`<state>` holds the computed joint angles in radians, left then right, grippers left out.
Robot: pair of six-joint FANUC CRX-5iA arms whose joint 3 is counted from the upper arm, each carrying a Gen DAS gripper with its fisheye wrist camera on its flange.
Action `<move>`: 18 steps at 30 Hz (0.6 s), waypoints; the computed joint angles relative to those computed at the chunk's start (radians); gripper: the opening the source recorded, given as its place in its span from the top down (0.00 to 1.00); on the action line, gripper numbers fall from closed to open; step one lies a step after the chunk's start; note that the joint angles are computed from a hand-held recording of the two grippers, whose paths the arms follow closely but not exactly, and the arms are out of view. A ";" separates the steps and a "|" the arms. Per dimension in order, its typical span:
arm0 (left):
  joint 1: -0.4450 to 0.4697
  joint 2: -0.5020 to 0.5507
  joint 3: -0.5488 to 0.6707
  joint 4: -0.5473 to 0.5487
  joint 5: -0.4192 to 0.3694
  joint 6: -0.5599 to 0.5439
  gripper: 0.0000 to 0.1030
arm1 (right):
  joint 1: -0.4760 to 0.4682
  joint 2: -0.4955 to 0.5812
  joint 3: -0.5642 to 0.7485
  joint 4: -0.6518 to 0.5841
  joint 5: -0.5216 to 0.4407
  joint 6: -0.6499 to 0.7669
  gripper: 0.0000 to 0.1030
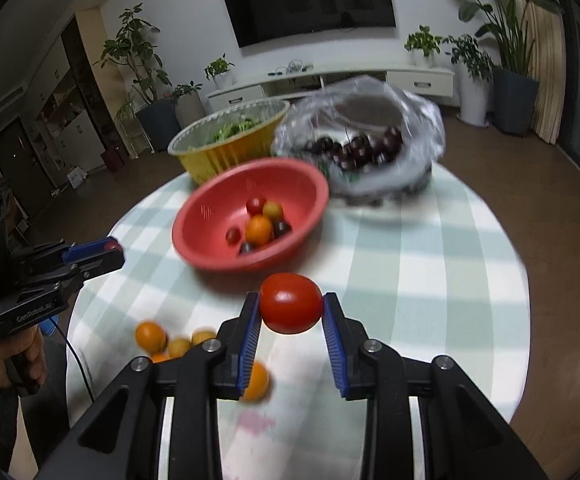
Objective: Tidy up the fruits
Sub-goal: 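Carry the grape and tomato into the red bowl and open both tools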
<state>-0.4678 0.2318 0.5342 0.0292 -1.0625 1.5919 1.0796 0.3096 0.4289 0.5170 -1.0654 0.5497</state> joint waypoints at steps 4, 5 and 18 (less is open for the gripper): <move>0.018 0.104 0.138 0.022 -0.051 -0.034 0.77 | -0.033 0.081 0.136 -0.032 -0.025 0.087 0.67; 0.020 0.129 0.168 0.026 -0.064 -0.040 0.77 | -0.043 0.109 0.183 -0.046 -0.034 0.115 0.67; 0.034 0.357 0.405 0.040 -0.176 -0.067 0.77 | -0.117 0.500 0.821 -0.201 -0.303 0.367 0.67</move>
